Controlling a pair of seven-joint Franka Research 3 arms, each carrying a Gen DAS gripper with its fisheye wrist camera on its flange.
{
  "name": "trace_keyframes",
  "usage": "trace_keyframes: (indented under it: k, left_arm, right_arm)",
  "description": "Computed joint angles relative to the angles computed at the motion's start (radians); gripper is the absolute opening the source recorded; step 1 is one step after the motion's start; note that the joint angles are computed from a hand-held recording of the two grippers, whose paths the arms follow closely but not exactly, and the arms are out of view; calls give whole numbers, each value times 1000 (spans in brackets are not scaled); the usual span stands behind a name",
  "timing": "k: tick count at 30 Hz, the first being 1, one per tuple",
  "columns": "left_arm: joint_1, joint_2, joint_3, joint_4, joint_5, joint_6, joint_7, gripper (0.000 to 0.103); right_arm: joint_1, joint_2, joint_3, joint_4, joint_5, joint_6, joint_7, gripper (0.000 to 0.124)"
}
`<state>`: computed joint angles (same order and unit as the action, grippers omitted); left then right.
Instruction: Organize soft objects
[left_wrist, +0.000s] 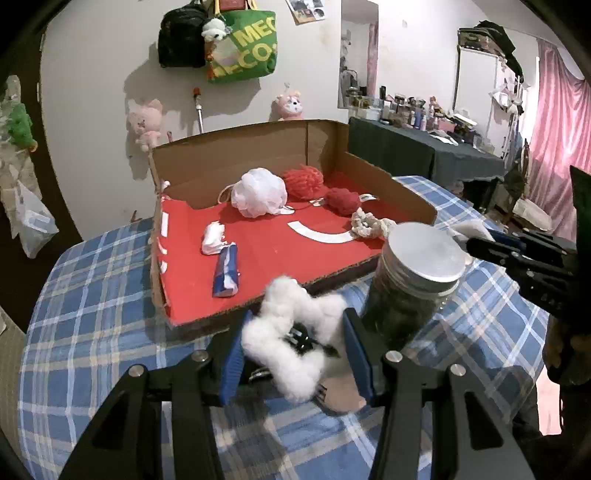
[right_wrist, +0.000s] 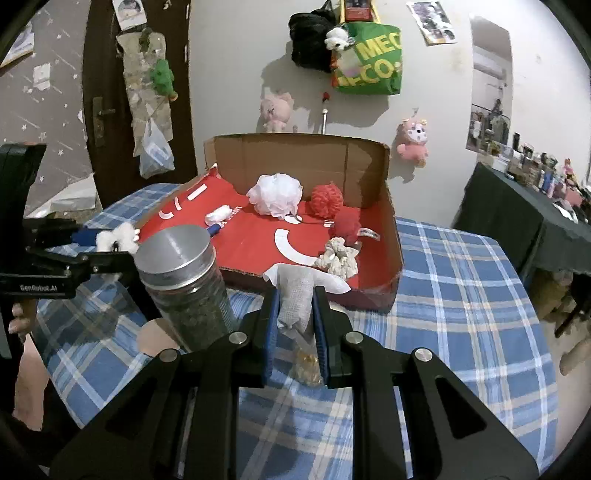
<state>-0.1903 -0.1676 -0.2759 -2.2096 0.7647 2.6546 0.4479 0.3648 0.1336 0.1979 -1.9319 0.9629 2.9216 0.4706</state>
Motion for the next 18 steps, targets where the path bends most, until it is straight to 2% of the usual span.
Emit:
trace_keyframes:
  k: [3,8,11,18]
  left_arm:
    - [-6,17,22,14,-59,26,74,52]
    - [-23,59,56,45,-242,64,283,52]
    - [-27,88,69,76,-355,61,416,52]
    - [-18,149,76,160,-511,8,625,52]
  right_arm:
    - [-5,20,-7,37,-31,-58,24,17]
    - [-22,65,-12,121,-78,-187,60,17]
    - [-36,107,-16,198,-114,-301,97,17]
    - [-59,234,-21,412,-216,-534,204,17]
